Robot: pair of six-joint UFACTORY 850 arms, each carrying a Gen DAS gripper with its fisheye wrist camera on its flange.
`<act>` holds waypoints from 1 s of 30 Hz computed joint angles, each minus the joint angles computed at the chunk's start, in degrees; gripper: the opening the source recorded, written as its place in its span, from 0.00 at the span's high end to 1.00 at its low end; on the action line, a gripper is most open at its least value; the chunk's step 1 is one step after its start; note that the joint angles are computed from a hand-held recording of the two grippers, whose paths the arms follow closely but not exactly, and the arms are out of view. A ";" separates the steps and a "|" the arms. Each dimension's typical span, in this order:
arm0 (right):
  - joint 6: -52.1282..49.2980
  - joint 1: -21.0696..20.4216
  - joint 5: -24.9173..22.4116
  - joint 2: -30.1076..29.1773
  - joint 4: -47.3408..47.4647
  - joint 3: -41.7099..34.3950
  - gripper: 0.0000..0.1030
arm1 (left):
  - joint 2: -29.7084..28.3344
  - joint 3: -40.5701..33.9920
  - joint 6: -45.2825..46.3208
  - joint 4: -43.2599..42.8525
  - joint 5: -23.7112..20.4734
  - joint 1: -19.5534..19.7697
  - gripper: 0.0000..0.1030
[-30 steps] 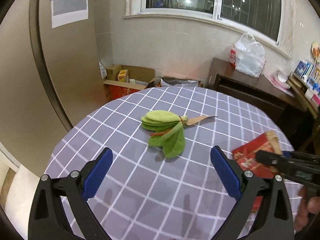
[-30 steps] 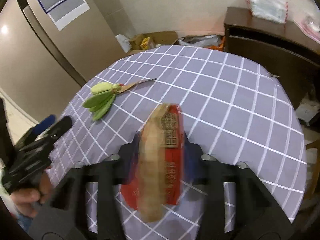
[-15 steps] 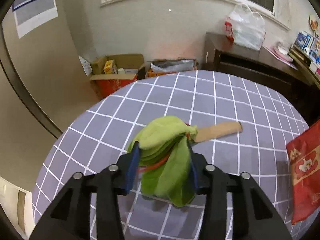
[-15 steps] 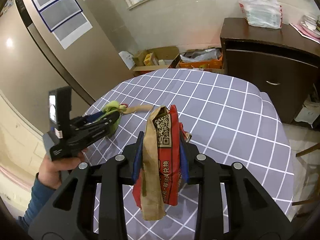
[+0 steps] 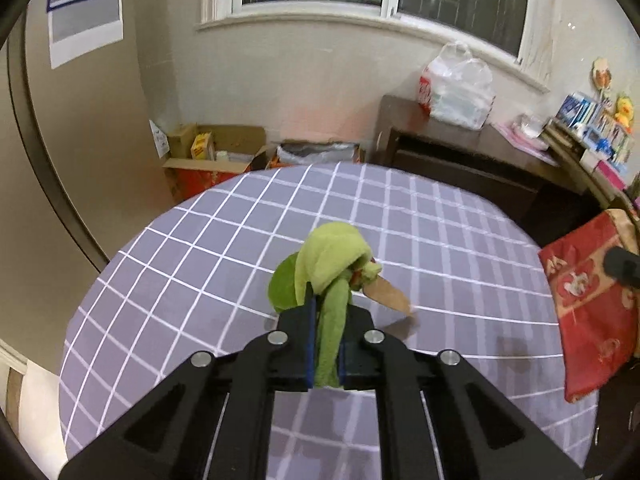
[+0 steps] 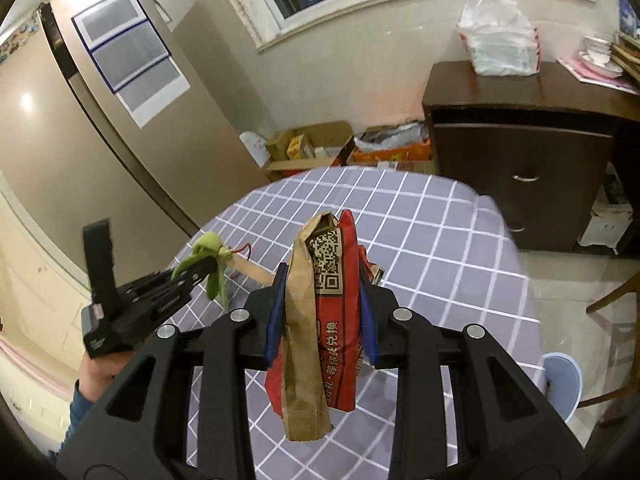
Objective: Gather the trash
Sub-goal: 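Carry both items to the wastebasket and open both tools over it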
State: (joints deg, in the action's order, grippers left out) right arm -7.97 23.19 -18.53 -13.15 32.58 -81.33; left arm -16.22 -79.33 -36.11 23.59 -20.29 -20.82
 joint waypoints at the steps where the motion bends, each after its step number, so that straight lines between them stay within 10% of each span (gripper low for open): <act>1: 0.07 -0.13 0.44 0.92 -0.10 0.71 0.70 | 1.23 0.89 -1.85 1.48 0.43 -0.71 0.93; 17: -0.88 -6.25 6.94 16.36 1.62 12.59 0.70 | 6.62 1.87 -9.12 9.01 3.54 -11.59 0.93; 30: 19.40 -18.50 7.55 27.41 -14.46 24.68 0.70 | -3.77 -10.03 9.81 -7.08 1.87 -21.64 0.93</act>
